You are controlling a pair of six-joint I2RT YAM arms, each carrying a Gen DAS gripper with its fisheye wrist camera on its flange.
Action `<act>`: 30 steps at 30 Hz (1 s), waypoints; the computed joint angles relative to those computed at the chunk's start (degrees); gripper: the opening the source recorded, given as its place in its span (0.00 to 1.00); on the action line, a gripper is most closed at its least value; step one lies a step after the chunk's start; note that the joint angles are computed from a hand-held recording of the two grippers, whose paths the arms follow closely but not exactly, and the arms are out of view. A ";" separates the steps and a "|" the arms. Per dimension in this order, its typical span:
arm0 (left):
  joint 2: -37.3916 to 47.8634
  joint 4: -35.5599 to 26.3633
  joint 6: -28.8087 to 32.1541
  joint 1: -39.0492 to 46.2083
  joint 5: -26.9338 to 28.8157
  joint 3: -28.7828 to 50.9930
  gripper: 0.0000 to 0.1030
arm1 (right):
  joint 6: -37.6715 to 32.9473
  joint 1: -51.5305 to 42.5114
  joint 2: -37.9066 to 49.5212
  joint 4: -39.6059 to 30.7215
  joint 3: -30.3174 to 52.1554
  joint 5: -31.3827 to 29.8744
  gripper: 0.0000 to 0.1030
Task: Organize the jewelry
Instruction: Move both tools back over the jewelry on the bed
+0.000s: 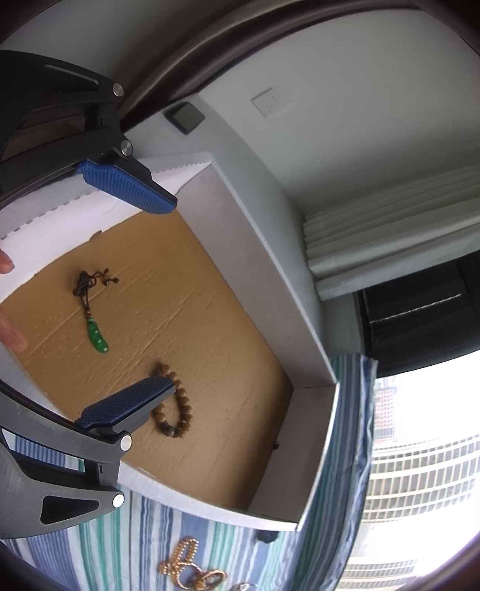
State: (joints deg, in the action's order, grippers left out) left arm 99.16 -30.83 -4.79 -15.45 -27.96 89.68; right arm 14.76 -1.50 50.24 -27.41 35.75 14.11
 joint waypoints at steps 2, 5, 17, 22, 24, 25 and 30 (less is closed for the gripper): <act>-4.66 3.26 -1.24 -2.12 -2.47 -3.94 0.94 | 0.11 -1.11 -0.47 -0.44 -0.44 -0.53 0.62; -10.63 7.96 -2.36 -6.88 -5.25 -9.03 0.98 | 1.24 -1.33 -1.79 -1.32 -1.17 1.37 0.71; 4.49 -1.65 -8.39 -23.81 12.07 -0.83 0.99 | 1.85 -1.93 -3.24 -4.21 -2.51 6.92 0.75; 12.50 -2.30 -5.80 -26.10 13.35 5.44 0.99 | 2.09 -2.41 -3.39 -5.78 -2.58 8.53 0.75; 16.05 -4.58 -5.39 -25.98 12.90 9.45 0.99 | 2.43 -2.57 -4.08 -5.77 -2.90 8.57 0.75; 16.88 -4.67 -5.55 -25.95 12.93 9.89 0.99 | 2.61 -2.52 -4.18 -5.67 -3.07 8.69 0.75; 19.81 -5.14 -4.49 -24.97 14.40 12.17 0.99 | 2.73 -1.82 -3.05 -5.50 -3.40 8.19 0.75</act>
